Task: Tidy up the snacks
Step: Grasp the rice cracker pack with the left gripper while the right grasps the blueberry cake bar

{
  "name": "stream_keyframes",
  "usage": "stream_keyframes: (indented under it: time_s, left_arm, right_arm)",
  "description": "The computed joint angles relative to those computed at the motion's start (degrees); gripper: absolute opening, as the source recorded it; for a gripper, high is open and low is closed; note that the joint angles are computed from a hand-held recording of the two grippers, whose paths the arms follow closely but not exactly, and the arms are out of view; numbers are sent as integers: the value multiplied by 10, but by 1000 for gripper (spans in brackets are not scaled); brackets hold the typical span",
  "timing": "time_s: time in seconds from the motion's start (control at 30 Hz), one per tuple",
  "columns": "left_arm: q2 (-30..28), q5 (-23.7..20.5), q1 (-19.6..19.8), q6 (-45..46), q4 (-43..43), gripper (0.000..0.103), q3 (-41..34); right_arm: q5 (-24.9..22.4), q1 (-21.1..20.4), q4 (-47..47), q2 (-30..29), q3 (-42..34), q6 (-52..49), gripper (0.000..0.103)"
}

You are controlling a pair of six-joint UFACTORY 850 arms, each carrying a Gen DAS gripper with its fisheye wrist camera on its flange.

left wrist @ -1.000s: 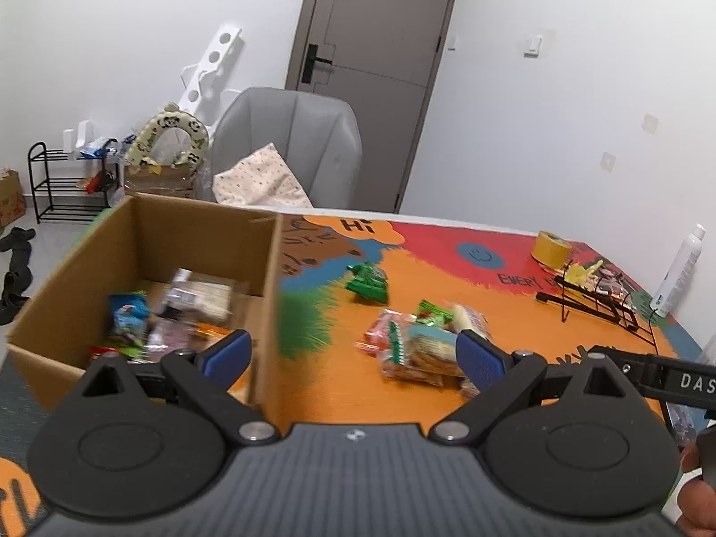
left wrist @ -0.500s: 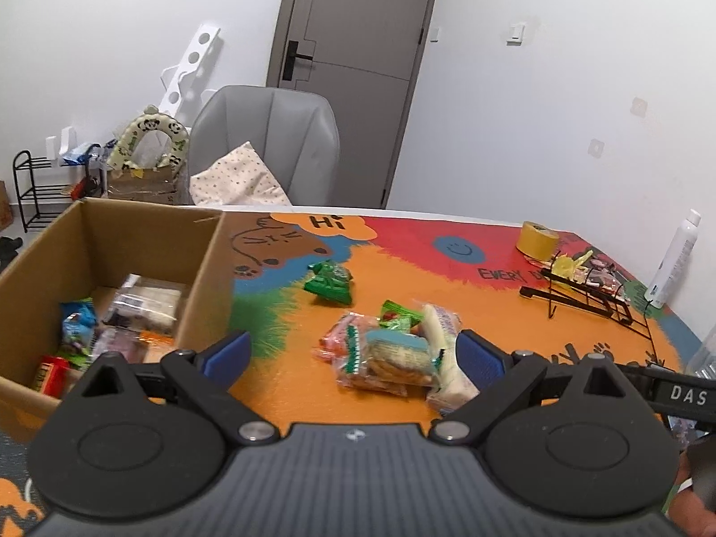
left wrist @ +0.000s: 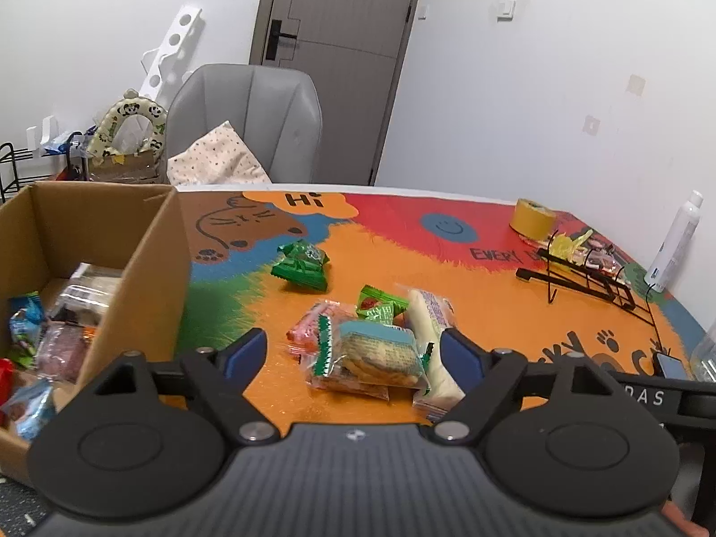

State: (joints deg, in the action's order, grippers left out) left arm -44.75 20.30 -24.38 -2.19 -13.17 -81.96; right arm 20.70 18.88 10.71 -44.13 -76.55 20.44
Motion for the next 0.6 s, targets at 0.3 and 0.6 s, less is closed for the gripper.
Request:
stream_keyframes:
  time_s: [0.3,0.6]
  left_arm:
    - [-31,-45,4,24,-18,64,-51]
    - [-50,-71,6,59,-39,64,-86]
  right_arm:
    - [-18,-10,-181,-43,-55,174,64]
    - [-40,-8,-228,-82,-115,211,56]
